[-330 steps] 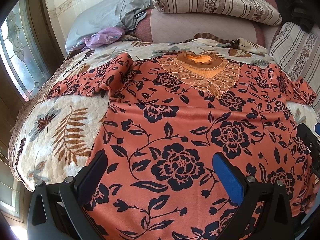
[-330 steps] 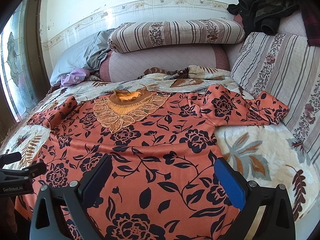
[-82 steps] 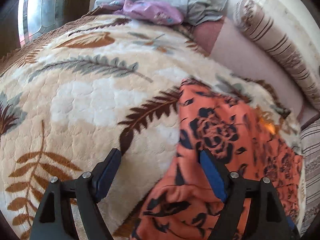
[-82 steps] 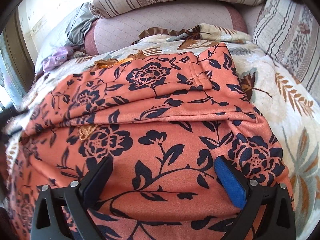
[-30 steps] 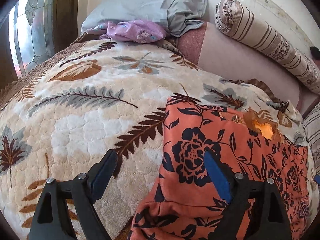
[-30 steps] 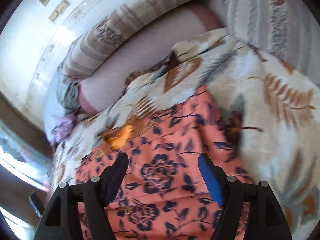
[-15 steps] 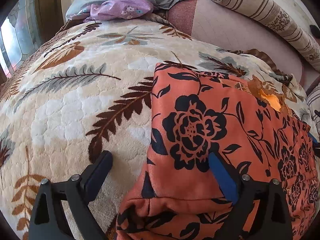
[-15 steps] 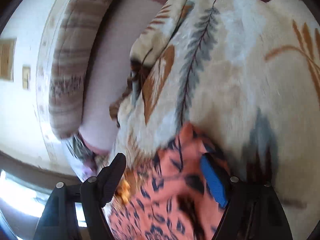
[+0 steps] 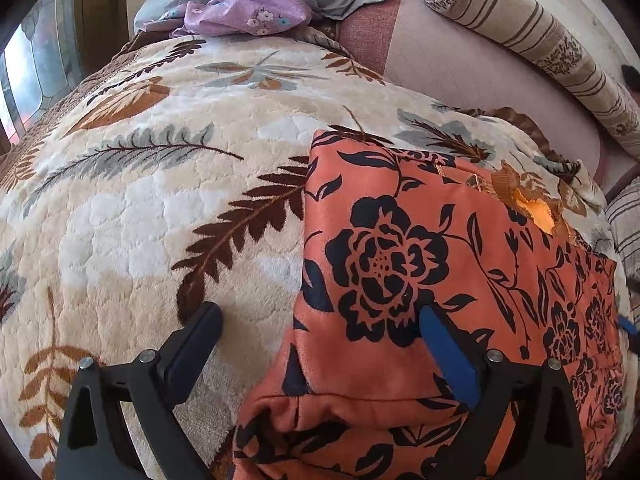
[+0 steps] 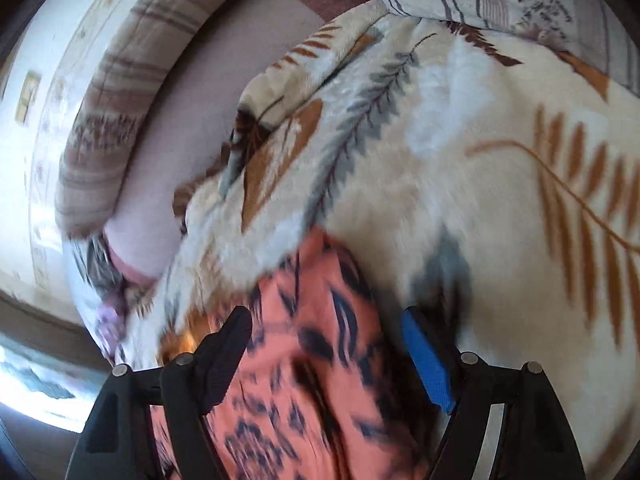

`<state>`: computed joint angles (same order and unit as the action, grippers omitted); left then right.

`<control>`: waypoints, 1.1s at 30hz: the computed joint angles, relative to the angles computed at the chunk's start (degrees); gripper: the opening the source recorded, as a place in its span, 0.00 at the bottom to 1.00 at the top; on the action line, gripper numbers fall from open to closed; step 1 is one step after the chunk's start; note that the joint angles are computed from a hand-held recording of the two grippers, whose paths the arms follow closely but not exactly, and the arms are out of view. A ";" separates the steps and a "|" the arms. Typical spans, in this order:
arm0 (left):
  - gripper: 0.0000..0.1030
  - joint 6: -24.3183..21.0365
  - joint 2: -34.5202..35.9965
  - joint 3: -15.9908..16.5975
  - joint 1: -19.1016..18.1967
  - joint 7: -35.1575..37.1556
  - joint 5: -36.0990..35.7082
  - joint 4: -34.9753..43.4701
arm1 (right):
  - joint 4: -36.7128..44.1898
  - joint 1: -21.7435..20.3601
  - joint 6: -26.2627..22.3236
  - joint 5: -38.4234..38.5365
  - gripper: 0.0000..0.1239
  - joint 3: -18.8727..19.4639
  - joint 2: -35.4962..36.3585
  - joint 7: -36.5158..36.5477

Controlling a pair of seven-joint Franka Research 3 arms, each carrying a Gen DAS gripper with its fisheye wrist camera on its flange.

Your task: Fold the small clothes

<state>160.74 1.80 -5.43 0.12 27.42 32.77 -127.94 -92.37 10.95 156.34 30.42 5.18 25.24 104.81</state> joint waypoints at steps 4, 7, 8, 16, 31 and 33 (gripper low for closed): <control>0.96 2.88 -2.51 0.41 0.88 -2.79 -1.44 -2.78 | -13.80 1.56 -1.95 -2.59 0.64 -0.52 -10.94 -1.92; 0.96 3.35 -3.71 0.33 1.23 0.34 -5.70 -5.03 | -22.58 2.78 -5.65 -6.26 0.64 -1.63 -17.84 -1.01; 0.96 3.74 -3.99 0.23 1.30 1.68 -5.90 -5.86 | -25.60 2.44 -5.39 -3.76 0.64 -1.22 -19.94 -3.59; 0.96 0.56 -14.14 -3.42 0.88 1.91 3.63 -16.13 | -42.11 3.97 -6.98 19.69 0.65 -4.04 -34.23 -21.86; 0.96 -7.92 -38.41 -3.68 -8.93 9.36 -13.14 -34.77 | -53.74 4.17 -16.70 32.19 0.65 -8.45 -44.97 -36.25; 0.96 -8.53 -39.83 -3.29 -9.88 9.52 -15.77 -35.74 | -55.22 3.76 -17.14 33.52 0.65 -8.72 -46.13 -36.76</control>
<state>152.21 -38.04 -8.72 -9.76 36.94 17.01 -163.68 -147.59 14.71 139.19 63.94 -3.54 -20.89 68.05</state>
